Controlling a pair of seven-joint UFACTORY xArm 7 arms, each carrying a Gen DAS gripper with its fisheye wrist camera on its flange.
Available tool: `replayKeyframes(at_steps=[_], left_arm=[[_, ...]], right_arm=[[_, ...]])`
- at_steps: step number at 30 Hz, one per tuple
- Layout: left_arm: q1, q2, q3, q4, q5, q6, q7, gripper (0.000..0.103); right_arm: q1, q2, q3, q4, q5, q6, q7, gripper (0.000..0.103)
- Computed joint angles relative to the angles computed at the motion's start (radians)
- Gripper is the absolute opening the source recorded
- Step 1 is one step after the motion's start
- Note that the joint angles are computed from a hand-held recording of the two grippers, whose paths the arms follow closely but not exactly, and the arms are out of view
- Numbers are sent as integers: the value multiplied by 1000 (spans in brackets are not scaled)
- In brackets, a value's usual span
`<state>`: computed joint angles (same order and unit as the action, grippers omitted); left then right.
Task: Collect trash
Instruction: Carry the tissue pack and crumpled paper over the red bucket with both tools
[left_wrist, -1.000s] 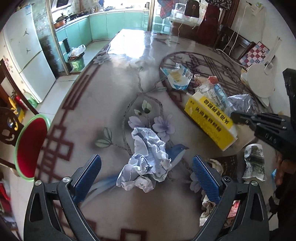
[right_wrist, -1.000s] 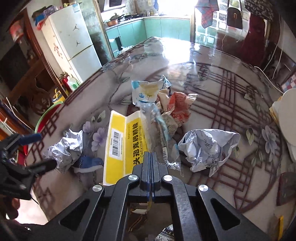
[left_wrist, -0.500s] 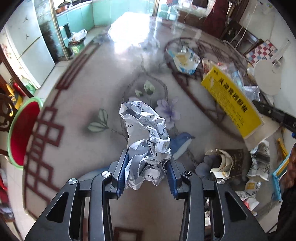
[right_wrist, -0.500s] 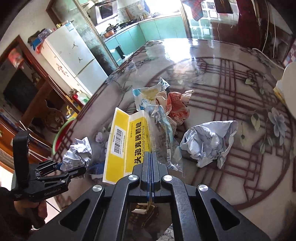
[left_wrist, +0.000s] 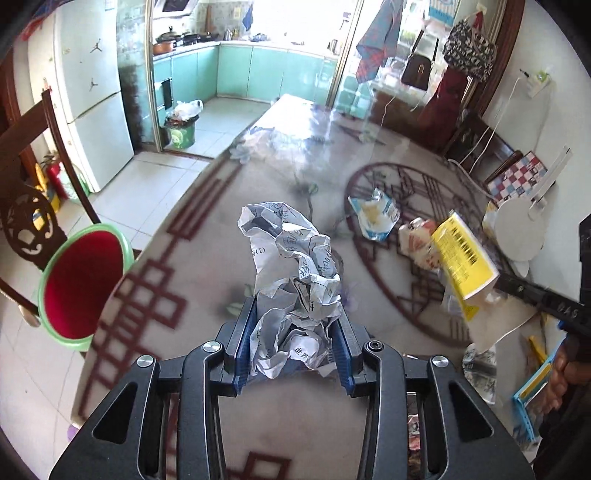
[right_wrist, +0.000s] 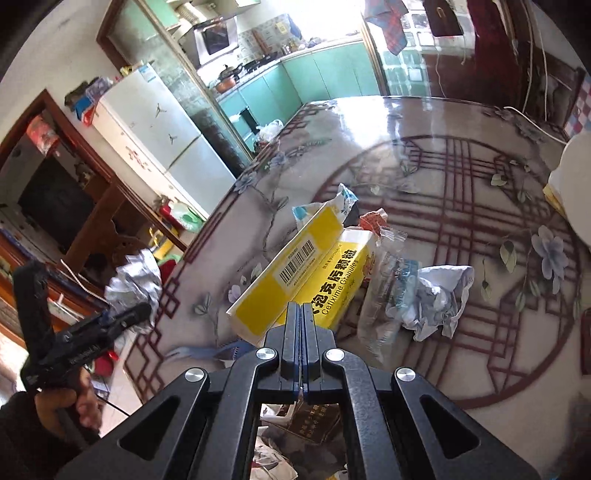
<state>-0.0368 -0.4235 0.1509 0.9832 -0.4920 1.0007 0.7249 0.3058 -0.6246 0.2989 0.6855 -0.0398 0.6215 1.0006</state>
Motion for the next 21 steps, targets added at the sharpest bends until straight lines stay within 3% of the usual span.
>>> replayKeyframes(at_steps=[5,9,11,14,16,21], left_arm=[[-5,18,31,36,-42,25,63,36],[1,43,46,70,-81,54,110,37],[3,56,52,89,-99,69,147,37],[11,78,59,120,-130,92,201,38],[19,109,65,154,-157,119,226,38],[59,178,58,220,-205,177,269,38]], right_arm=[[62,77,-49,-18,111,-14,-8,2],[39,108,-30,-6,120,18,67,10],[-1,147,7,67,41,154,113,21],[-6,159,22,116,-15,209,153,41],[-6,200,31,172,-62,283,147,77],[26,272,-19,196,-26,337,102,78]])
